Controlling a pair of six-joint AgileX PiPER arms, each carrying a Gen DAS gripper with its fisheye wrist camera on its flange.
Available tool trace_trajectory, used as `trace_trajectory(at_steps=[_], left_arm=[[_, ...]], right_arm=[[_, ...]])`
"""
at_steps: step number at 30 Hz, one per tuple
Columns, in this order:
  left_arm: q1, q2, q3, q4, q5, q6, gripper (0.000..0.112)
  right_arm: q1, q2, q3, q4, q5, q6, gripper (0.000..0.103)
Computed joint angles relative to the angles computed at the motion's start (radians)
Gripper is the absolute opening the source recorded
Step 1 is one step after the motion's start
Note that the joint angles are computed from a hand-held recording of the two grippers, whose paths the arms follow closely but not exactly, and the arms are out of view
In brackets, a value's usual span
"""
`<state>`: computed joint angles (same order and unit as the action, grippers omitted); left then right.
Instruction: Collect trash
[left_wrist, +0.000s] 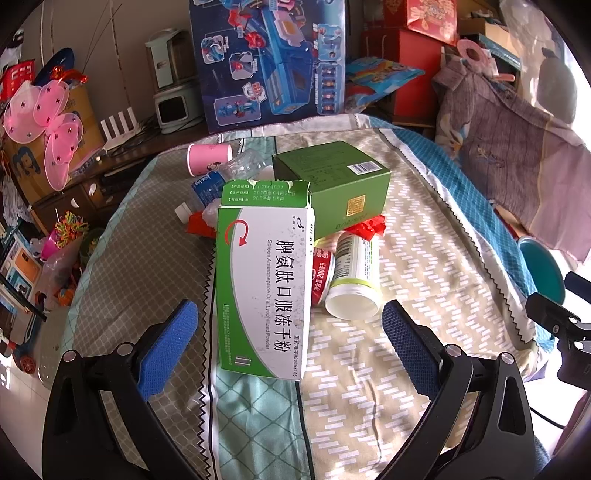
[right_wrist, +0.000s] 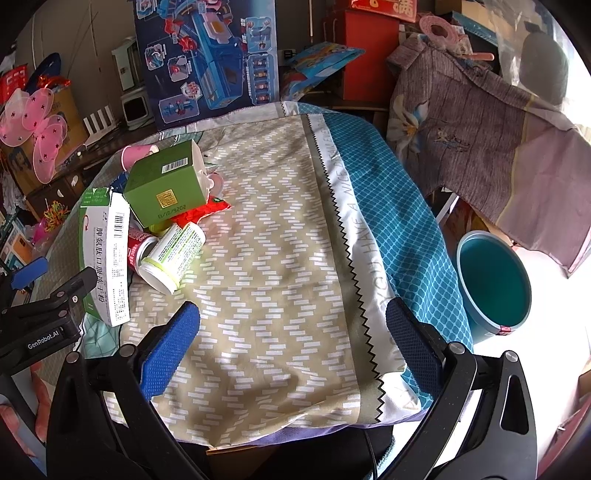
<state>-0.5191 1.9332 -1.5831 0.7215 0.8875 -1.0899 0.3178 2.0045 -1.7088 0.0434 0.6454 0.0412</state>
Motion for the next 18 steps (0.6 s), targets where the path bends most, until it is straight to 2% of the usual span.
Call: trace_trajectory(at_steps=[18], left_arm=[[0.002,-0.001,-0.001,0.0,-0.005,0.002,0.099]], right_arm=[[0.009,0.003,-0.018,-0.028,0.021,0.025,0.097]])
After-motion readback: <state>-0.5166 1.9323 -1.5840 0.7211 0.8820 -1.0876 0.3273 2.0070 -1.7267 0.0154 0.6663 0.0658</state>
